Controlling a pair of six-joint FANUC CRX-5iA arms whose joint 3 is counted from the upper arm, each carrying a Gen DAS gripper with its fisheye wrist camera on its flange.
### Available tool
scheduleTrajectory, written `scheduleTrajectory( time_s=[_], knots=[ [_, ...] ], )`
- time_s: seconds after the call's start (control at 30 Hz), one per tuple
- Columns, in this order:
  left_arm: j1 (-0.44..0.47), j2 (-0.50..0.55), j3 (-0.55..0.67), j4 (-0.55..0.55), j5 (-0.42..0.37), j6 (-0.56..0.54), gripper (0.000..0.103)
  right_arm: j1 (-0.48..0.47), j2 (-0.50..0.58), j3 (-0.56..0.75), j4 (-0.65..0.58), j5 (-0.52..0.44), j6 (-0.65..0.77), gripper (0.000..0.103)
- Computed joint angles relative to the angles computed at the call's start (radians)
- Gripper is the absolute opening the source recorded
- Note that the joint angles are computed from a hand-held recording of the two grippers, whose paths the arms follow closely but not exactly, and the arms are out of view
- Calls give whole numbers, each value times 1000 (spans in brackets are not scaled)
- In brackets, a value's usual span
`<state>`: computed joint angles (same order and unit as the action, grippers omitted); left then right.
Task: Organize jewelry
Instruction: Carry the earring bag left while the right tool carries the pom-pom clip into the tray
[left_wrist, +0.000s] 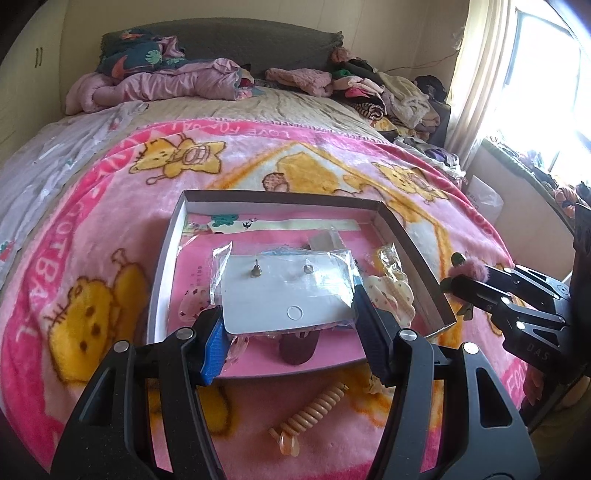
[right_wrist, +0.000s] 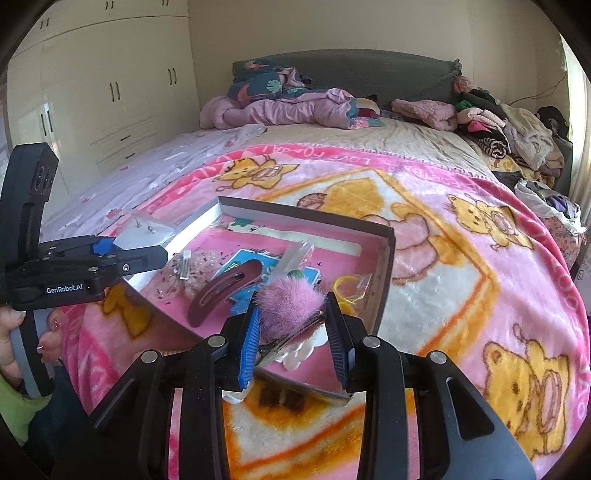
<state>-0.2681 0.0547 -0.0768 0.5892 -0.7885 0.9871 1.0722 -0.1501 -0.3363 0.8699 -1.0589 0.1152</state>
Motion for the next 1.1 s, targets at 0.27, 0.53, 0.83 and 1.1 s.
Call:
scheduleTrajectory(
  time_s=[0.27, 0.53, 0.83, 1.1],
  knots=[
    [-7, 32, 25, -3, -7, 1, 51, -24, 7, 2, -6, -14, -8, 32],
    [-14, 75, 65, -4, -15, 5, 51, -47, 14, 2, -18, -22, -7, 32],
    [-22, 135, 112, -5, -22, 3, 51, -76, 32, 10, -20, -24, -3, 32],
    [-24, 171, 139, -30, -32, -11, 51, -106, 61, 28, -52, -9, 20, 32]
  ],
)
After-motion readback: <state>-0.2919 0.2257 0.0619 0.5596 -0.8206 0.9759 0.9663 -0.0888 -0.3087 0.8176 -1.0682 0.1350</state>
